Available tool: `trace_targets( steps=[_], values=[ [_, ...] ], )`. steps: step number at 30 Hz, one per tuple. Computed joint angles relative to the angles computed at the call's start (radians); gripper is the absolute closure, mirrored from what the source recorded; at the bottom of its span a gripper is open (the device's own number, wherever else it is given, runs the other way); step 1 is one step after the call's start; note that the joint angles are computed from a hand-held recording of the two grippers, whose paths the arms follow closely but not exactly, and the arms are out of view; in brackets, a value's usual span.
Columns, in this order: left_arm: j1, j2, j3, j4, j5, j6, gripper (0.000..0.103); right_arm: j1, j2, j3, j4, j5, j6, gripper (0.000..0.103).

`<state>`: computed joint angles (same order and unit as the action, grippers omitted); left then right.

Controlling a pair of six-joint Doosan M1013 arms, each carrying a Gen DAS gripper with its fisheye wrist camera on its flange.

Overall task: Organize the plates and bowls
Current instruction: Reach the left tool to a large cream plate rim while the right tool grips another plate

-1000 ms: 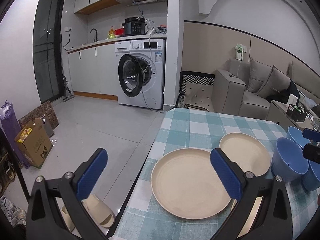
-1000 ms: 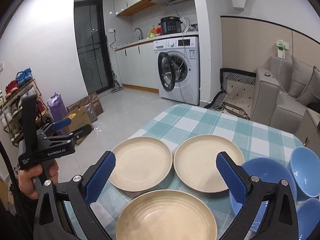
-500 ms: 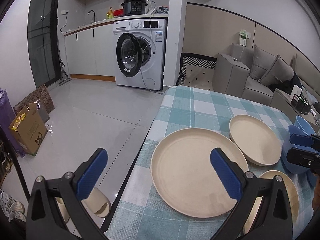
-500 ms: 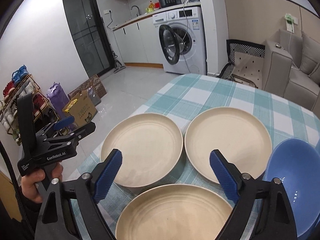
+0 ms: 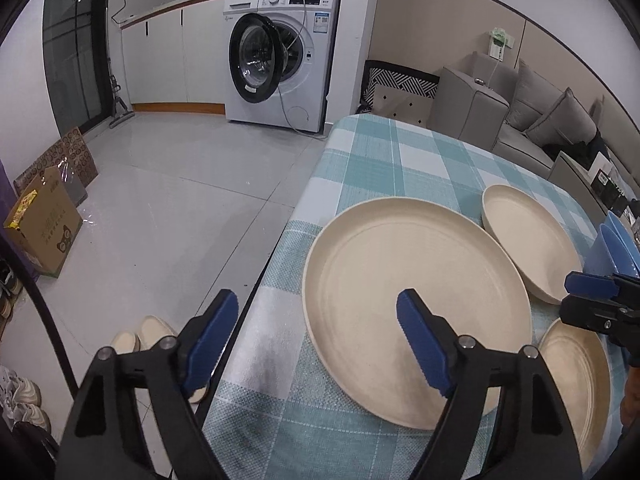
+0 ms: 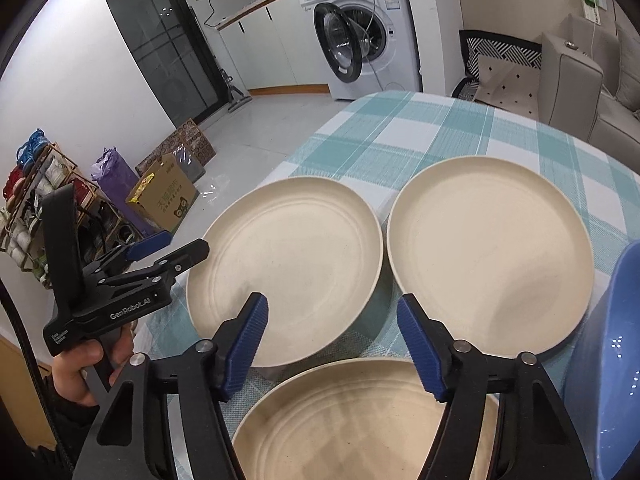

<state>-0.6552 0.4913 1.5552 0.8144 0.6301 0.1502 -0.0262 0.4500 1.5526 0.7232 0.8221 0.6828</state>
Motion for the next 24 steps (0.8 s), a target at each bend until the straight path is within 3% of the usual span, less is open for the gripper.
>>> trace_targets(
  steps=[3, 10, 19, 24],
  values=[
    [0.012, 0.006, -0.003, -0.088, -0.018, 0.061, 0.038, 0.007, 0.012, -0.008, -0.019, 0.008, 0.016, 0.037],
    [0.017, 0.013, -0.006, -0.133, -0.032, 0.106, 0.039, 0.017, 0.037, -0.022, -0.053, 0.010, 0.061, 0.043],
    [0.027, 0.022, -0.011, -0.212, -0.037, 0.191, 0.056, 0.035, 0.065, -0.038, -0.124, -0.015, 0.146, 0.060],
    [0.024, 0.021, -0.010, -0.197, -0.025, 0.186, 0.063, 0.043, 0.066, -0.036, -0.149, -0.039, 0.159, 0.068]
  ],
)
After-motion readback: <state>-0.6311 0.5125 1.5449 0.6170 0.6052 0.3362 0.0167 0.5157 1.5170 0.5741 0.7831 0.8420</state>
